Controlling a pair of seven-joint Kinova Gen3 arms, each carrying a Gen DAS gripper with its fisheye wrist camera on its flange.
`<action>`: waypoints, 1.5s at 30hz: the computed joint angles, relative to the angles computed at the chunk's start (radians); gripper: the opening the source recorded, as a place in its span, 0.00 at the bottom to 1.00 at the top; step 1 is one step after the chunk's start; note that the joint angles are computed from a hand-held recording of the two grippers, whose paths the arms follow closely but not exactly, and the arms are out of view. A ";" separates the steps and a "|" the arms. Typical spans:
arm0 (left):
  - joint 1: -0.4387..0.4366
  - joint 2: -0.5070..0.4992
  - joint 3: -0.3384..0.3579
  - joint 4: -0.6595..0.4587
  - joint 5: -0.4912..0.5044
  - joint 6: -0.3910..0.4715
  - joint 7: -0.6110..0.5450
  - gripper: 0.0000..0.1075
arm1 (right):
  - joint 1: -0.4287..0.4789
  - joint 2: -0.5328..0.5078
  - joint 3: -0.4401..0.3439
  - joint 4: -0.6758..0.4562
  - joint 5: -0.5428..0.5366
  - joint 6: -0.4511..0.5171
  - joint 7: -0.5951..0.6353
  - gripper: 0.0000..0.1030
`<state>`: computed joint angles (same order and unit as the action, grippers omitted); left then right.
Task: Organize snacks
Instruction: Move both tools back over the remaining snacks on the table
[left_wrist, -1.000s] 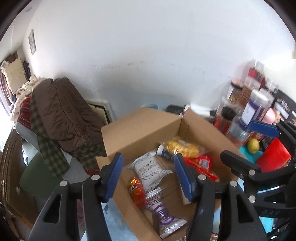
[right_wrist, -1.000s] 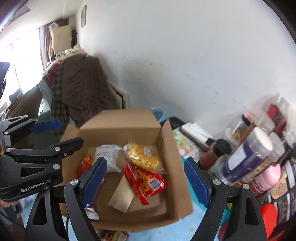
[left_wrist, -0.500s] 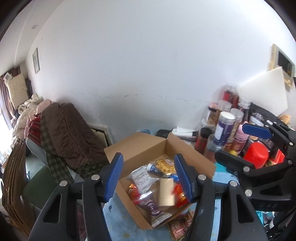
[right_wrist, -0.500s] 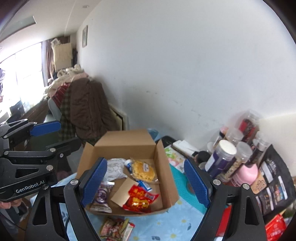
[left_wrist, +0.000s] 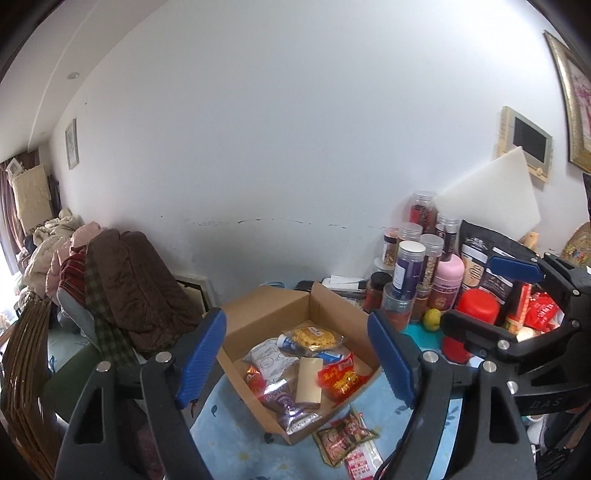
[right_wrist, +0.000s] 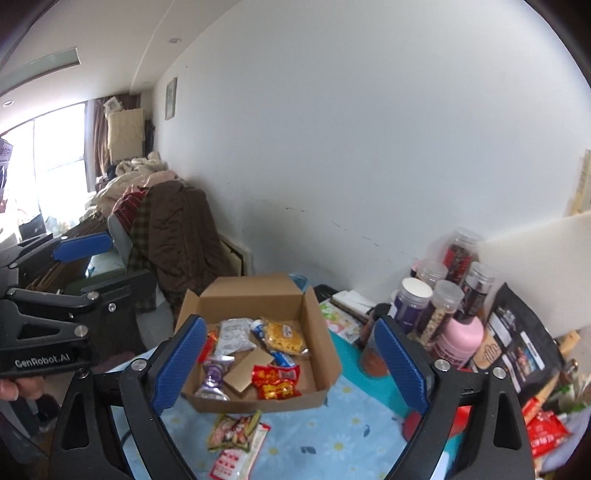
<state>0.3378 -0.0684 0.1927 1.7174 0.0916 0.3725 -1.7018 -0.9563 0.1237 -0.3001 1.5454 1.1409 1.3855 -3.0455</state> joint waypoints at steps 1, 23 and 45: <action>0.006 -0.010 -0.007 0.012 0.019 -0.004 -0.020 0.75 | -0.015 0.000 -0.008 0.008 0.009 0.022 -0.020 0.94; 0.177 -0.170 -0.174 0.295 0.272 -0.057 -0.318 0.90 | -0.276 0.108 -0.048 0.096 0.011 0.270 -0.343 0.96; 0.077 -0.069 -0.130 0.412 0.385 -0.021 -0.386 0.90 | -0.209 0.138 -0.015 0.265 -0.139 -0.055 -0.557 0.96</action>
<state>0.4143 -0.1375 0.0623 2.1292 0.4764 0.3517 -2.0881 -1.1655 0.2619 -0.3151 1.8103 1.0023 1.3308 -3.6026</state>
